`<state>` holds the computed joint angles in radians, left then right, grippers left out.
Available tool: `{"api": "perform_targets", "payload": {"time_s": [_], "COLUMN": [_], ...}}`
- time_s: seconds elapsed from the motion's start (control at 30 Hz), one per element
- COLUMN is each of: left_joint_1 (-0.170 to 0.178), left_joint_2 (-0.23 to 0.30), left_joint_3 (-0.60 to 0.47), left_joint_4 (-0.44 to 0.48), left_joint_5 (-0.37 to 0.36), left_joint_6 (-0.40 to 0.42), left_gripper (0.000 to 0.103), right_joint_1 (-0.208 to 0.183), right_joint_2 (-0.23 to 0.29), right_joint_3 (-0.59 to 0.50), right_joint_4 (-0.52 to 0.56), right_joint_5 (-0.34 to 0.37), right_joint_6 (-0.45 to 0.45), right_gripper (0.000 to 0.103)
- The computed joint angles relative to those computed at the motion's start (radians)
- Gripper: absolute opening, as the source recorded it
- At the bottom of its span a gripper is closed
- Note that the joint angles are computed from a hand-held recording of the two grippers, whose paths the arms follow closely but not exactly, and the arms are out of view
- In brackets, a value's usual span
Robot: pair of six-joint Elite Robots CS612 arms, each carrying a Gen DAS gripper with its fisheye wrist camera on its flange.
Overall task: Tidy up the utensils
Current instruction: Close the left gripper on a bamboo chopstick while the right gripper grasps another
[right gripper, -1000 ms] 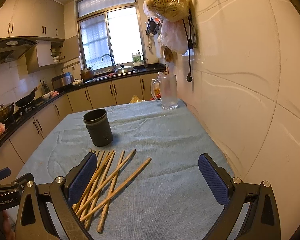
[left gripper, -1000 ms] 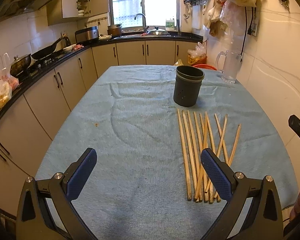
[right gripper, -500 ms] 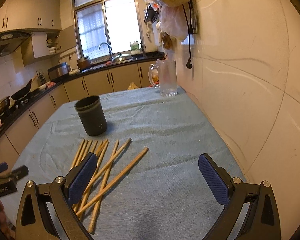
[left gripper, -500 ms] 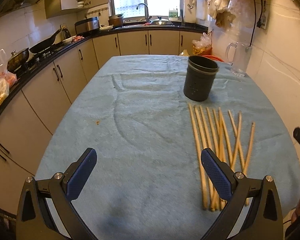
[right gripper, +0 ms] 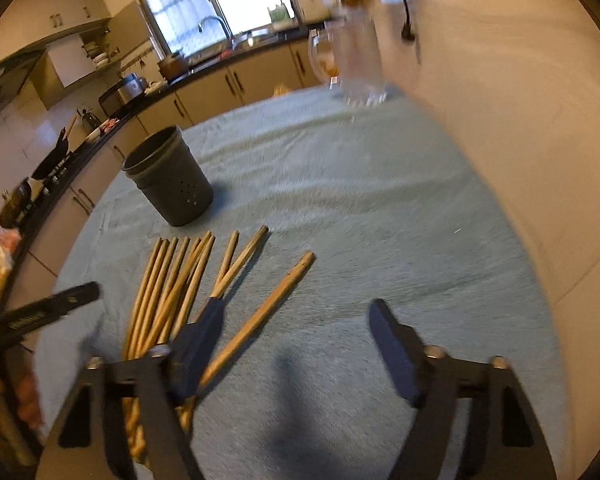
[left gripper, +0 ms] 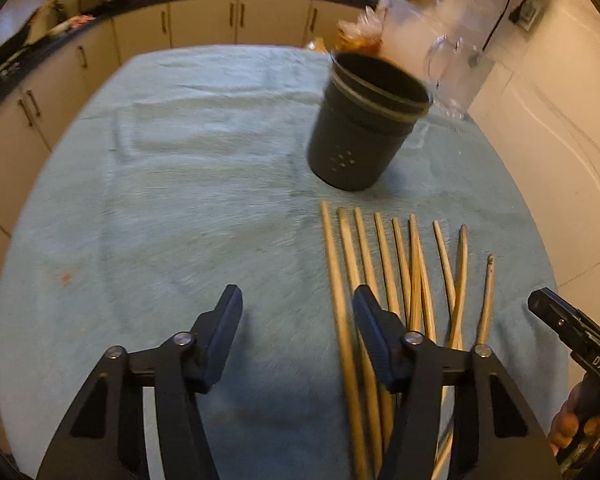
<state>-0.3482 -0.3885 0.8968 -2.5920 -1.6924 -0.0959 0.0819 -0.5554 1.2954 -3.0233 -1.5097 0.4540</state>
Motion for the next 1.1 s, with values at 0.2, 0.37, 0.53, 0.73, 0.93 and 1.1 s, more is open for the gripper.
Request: {"api": "perform_targets", "payload": {"time_s": [0.2, 0.37, 0.53, 0.73, 0.93, 1.1], "left_joint_1": [-0.004, -0.01, -0.009, -0.001, -0.002, -0.001], "left_joint_2": [0.07, 0.09, 0.084, 0.089, 0.152, 0.176], "left_joint_3": [-0.129, -0.175, -0.161, -0.195, -0.345, -0.385], "left_joint_4": [0.098, 0.134, 0.121, 0.201, 0.335, 0.316], "left_joint_5": [-0.011, 0.003, 0.019, 0.024, 0.056, 0.061], "left_joint_6": [0.009, 0.039, 0.068, 0.074, 0.095, 0.087], "left_gripper": [0.029, 0.007, 0.007, 0.007, 0.007, 0.007], "right_joint_1": [-0.005, 0.001, 0.003, -0.017, -0.021, -0.012], "right_joint_2": [0.036, 0.066, 0.085, 0.085, 0.11, 0.151], "right_joint_3": [-0.075, -0.143, -0.184, -0.202, -0.308, -0.424], "right_joint_4": [0.095, 0.175, 0.222, 0.288, 0.481, 0.629], "right_joint_5": [0.021, 0.015, -0.007, 0.069, 0.086, 0.056], "right_joint_6": [-0.015, -0.051, -0.07, -0.068, -0.066, -0.09], "right_gripper": [0.063, 0.044, 0.026, 0.021, 0.021, 0.022]}}
